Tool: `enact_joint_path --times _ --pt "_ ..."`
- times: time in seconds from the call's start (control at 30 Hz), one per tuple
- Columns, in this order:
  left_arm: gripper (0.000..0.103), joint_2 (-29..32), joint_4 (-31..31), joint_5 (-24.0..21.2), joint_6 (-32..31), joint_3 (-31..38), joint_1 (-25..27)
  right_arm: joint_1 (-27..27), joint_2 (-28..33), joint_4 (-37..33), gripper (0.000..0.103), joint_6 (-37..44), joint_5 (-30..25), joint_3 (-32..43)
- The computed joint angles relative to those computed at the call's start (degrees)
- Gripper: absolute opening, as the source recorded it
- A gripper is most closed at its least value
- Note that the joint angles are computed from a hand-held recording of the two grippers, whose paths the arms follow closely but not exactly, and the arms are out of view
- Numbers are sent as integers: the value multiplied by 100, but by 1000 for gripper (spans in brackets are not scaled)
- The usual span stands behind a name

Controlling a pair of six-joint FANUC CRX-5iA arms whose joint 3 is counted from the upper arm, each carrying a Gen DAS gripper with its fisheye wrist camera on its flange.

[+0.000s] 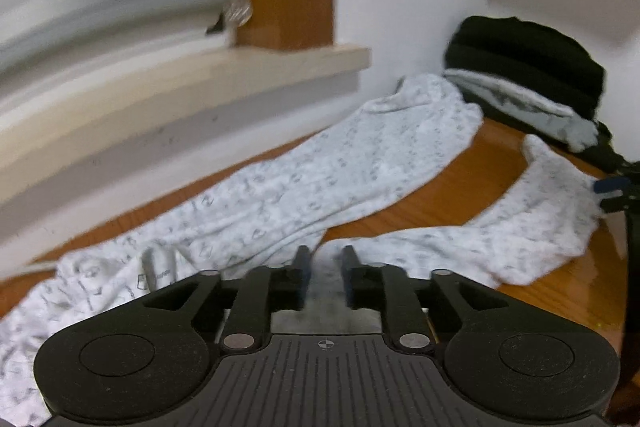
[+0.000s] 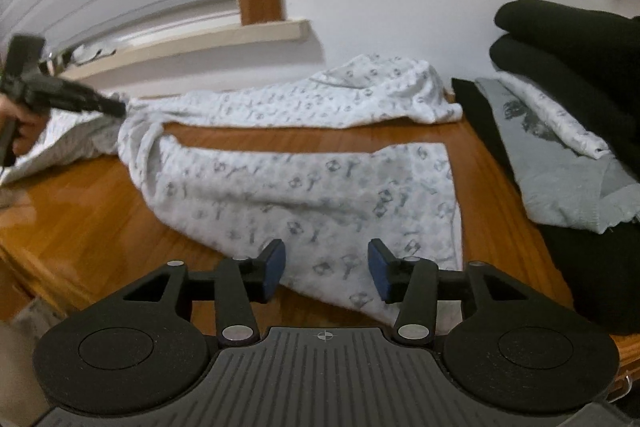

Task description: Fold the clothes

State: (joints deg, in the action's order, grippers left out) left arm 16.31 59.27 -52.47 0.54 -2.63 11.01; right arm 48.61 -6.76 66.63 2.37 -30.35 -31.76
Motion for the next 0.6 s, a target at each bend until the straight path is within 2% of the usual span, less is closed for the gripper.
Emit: enact_joint_path --times 0.03,0.1,0.17,0.27,0.33,0.37,0.4,0.43,0.5,0.6 --pt "26 -94 44 -40 -150 -100 2 6 2 40 47 -31 -1 -23" --pt "43 -251 170 -87 -468 -294 -25 0 -18 188 47 -187 18 -96" --pt "52 -319 213 -158 -717 -393 -84 -12 -52 318 47 -340 49 -168" --pt "51 -274 15 -164 -837 -373 -237 71 -3 302 47 -198 -132 -134" --pt "44 -207 -226 -83 -835 -323 -355 77 37 366 45 -208 -223 -121" --pt "31 -176 -348 -42 -777 -291 -394 81 53 378 37 -221 -291 -107" --pt "13 -166 -395 -25 -760 -285 -404 85 70 388 16 -231 -360 -91" --pt "7 -161 -411 -24 -762 -284 -401 105 67 303 7 -159 -427 -64" --pt "3 -165 -398 -104 -754 -277 -365 133 17 239 5 -80 -523 -65" --pt "2 -282 -180 -544 -729 -263 -178 266 -156 380 4 -112 -917 -119"
